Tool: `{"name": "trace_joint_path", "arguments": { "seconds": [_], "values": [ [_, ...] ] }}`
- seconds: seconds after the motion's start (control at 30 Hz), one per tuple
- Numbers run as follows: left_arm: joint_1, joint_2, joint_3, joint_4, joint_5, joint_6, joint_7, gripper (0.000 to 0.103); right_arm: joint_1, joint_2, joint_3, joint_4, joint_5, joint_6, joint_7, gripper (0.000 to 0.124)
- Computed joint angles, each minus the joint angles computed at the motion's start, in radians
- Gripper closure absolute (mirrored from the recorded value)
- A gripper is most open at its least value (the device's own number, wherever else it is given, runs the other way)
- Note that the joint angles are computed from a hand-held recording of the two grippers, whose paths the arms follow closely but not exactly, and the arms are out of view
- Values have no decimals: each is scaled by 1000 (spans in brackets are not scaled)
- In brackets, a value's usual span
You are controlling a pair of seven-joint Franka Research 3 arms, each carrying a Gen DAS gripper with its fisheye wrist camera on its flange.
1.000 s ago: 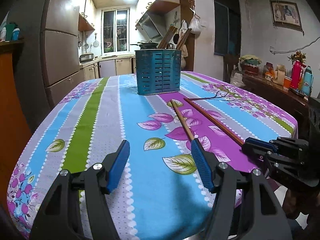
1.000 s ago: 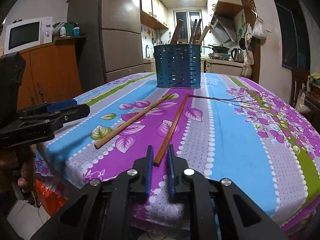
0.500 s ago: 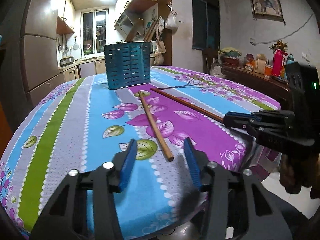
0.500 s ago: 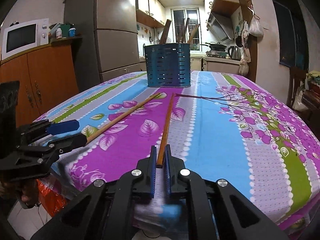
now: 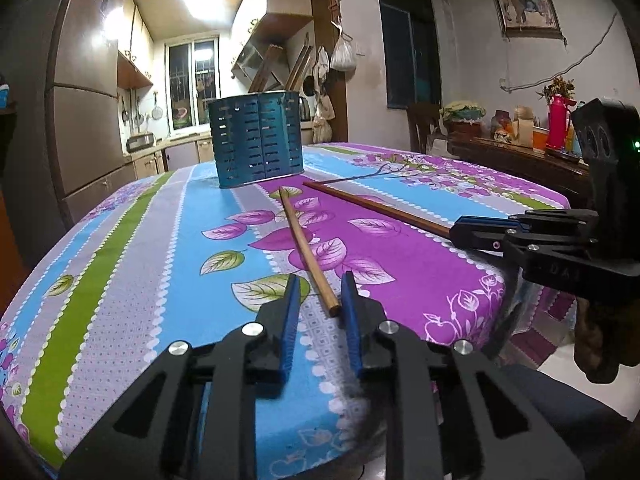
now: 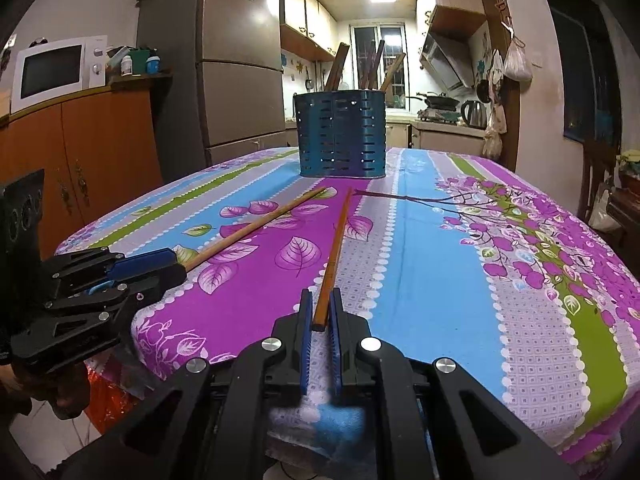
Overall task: Organize utensils
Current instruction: 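Close the left tool on a chopstick while the right tool grasps another, then lift both chopsticks and carry them over the blue holder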
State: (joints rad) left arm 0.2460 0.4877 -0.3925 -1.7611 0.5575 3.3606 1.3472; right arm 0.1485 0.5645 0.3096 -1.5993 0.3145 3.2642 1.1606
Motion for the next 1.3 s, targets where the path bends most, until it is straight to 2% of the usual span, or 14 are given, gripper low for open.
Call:
{"name": "trace_joint_path", "arguments": {
  "seconds": [0.07, 0.1, 0.2, 0.57, 0.73, 0.97, 1.2, 1.3],
  "values": [
    [-30, -8, 32, -5, -10, 10, -3, 94, 12, -1, -14, -1, 2, 6, 7, 114],
    [-72, -17, 76, -13, -39, 21, 6, 94, 12, 0, -13, 0, 1, 6, 9, 114],
    [-83, -19, 91, -9, -29, 20, -16, 94, 8, -1, -10, 0, 1, 4, 16, 114],
    [-213, -48, 230, -21, -91, 31, -13, 97, -7, 2, 9, -11, -5, 30, 34, 115],
    [-310, -79, 336, -30, -154, 65, 17, 98, -6, -11, 2, -22, -18, 42, 49, 116],
    [-340, -86, 360, 12, -207, 96, 61, 98, -22, -61, -1, -45, -68, 92, 62, 116],
    [-321, -46, 328, 147, -203, 55, 72, 98, -69, -68, 33, 19, -157, 91, 59, 117],
    [-364, -20, 372, 219, -225, 24, 81, 98, -99, -50, 70, 77, -188, 69, 42, 117]
  ]
}}
